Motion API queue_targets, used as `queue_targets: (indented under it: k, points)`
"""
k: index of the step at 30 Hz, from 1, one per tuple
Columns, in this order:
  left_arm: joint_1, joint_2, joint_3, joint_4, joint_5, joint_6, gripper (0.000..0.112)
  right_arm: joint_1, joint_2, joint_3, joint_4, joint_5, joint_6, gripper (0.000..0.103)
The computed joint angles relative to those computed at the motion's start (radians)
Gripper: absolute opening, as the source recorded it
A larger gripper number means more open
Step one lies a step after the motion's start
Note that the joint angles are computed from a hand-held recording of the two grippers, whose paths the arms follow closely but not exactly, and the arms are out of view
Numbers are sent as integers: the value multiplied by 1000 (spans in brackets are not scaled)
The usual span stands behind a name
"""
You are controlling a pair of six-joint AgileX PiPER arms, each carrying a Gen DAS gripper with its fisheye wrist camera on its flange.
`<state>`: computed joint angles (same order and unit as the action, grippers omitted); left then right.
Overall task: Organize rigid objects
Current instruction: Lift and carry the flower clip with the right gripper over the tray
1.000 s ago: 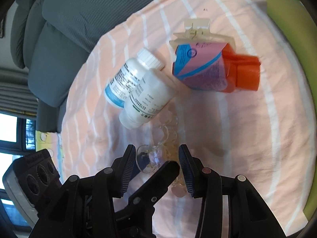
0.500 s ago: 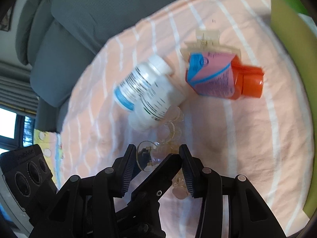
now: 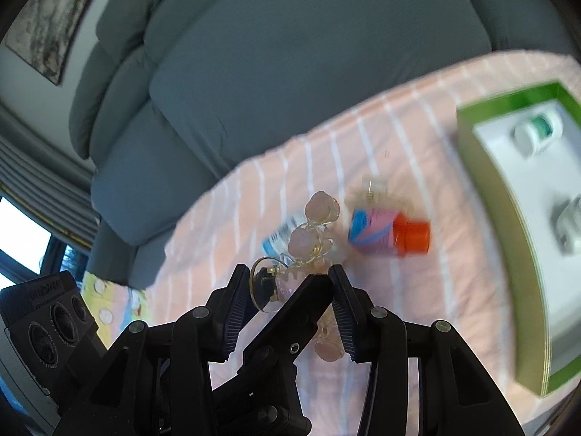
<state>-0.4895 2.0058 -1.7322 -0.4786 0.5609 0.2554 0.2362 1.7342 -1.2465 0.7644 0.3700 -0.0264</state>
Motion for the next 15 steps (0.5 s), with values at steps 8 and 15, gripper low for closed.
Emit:
queue_targets:
  k: [8, 15]
  points:
    - [-68, 87, -216, 74, 22, -74, 38, -82, -85, 16, 91, -40, -108, 47]
    - [-134, 261, -491, 88, 128, -80, 38, -208, -124, 86, 226, -35, -282, 48]
